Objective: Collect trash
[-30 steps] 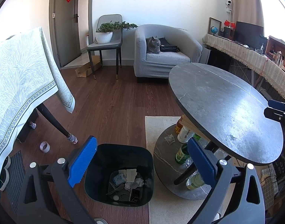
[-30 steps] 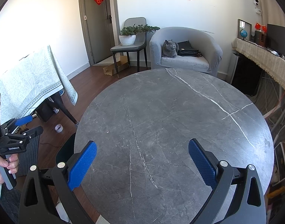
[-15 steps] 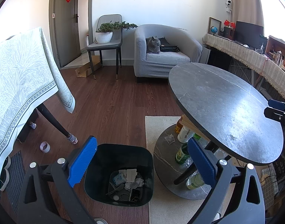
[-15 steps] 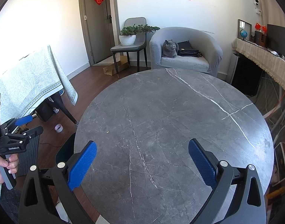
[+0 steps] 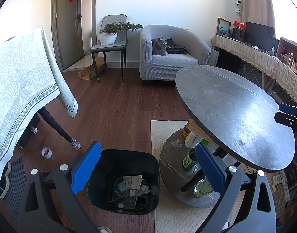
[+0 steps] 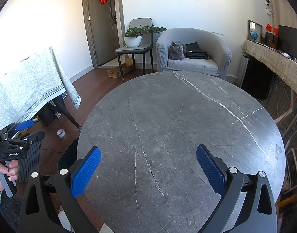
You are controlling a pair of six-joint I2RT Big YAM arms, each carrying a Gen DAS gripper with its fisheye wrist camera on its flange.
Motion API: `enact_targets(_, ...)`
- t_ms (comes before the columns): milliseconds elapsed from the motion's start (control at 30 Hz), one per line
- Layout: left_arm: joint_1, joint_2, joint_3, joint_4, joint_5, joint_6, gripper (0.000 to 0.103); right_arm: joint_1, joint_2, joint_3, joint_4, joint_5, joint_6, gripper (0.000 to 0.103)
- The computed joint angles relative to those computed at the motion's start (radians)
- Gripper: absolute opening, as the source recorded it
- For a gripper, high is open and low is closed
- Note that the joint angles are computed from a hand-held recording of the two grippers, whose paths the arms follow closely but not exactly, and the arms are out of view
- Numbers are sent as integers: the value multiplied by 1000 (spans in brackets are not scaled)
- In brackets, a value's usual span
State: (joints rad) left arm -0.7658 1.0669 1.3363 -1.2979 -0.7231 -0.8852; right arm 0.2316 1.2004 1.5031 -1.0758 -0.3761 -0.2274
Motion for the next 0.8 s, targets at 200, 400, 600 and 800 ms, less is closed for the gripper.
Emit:
enact_targets(200, -4, 3, -1, -2, 3, -5, 99, -6, 1, 0, -1, -4, -4, 99)
enact_targets(400, -6, 6, -1, -9, 0, -12, 99, -7, 2, -3, 0, -3, -8, 99)
enact_targets(600, -5, 12, 2, -29, -6, -29, 99, -6, 3, -2, 0, -3, -7, 99)
enact_targets(800, -3, 12, 2, -20, 6, -14, 99, -7, 3, -3, 0, -2, -8, 99)
